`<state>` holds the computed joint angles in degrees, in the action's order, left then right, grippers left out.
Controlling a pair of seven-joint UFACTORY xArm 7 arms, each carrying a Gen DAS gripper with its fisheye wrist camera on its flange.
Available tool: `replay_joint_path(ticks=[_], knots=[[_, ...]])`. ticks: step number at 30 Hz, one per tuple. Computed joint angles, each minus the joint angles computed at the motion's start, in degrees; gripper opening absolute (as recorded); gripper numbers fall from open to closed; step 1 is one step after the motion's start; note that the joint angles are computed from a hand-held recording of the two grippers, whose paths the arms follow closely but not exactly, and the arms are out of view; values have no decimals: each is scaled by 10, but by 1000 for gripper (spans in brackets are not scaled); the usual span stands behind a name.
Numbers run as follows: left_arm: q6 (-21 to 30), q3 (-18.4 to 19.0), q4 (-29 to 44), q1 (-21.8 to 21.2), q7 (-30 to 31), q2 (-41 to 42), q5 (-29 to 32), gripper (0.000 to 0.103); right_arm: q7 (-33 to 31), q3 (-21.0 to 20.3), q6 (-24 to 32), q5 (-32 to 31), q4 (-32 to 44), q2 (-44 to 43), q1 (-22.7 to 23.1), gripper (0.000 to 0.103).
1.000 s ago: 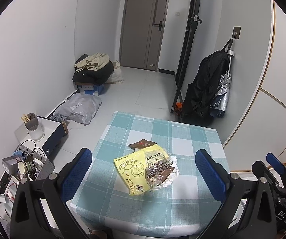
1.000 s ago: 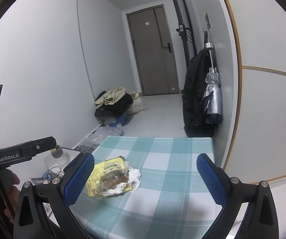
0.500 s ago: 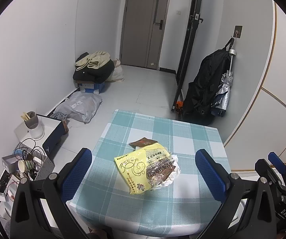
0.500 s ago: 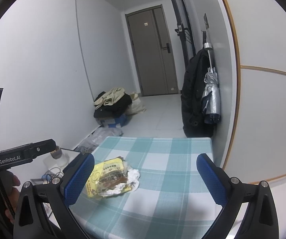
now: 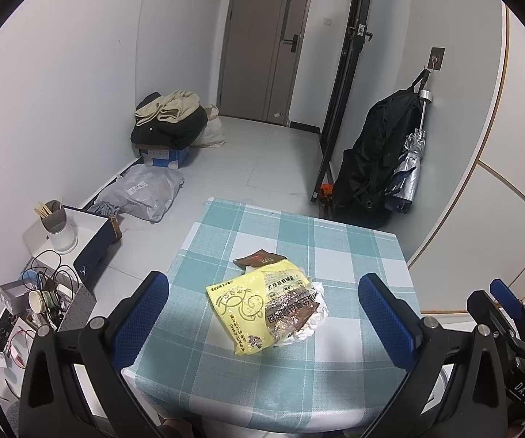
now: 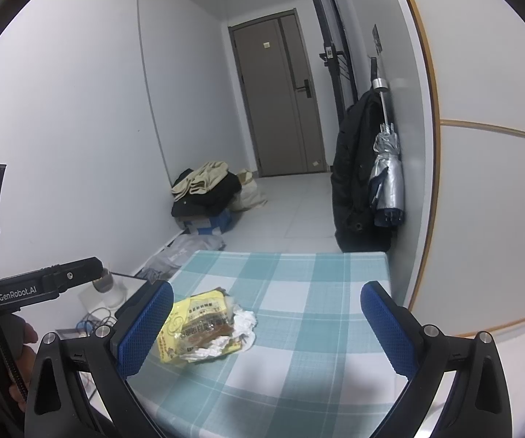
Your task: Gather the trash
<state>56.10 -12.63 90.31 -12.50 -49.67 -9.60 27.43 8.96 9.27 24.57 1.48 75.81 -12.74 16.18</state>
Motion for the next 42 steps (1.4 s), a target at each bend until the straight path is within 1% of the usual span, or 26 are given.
replay_joint_path(ticks=[11,17,19,25,30,33,34,37,40,42], knots=[[-13,12,-5,2,22,1,-38,102,0,-1,3,2,1,1,0,103],[-25,29,-6,4,64,7,-92,102,-6,-4,5,13,9,12,4,103],[-28,40,-2,5,92,14,-131,102,-11,-5,10,17,17,20,6,103],[-34,69,-7,17,144,28,-239,102,-33,-10,31,49,54,60,13,103],[-43,94,-30,32,195,40,-362,102,-53,-9,73,80,109,105,15,103],[-36,98,-36,37,219,46,-412,102,-56,-6,85,68,132,126,15,103],[-33,99,-39,39,227,48,-427,102,-58,-5,93,67,139,132,15,103],[-24,98,-47,42,242,51,-448,102,-67,-4,112,72,160,149,16,103],[-22,100,-51,45,269,53,-478,101,-76,-3,122,78,177,164,16,103],[-22,101,-55,49,269,51,-477,99,-78,-2,132,83,188,173,15,103]])
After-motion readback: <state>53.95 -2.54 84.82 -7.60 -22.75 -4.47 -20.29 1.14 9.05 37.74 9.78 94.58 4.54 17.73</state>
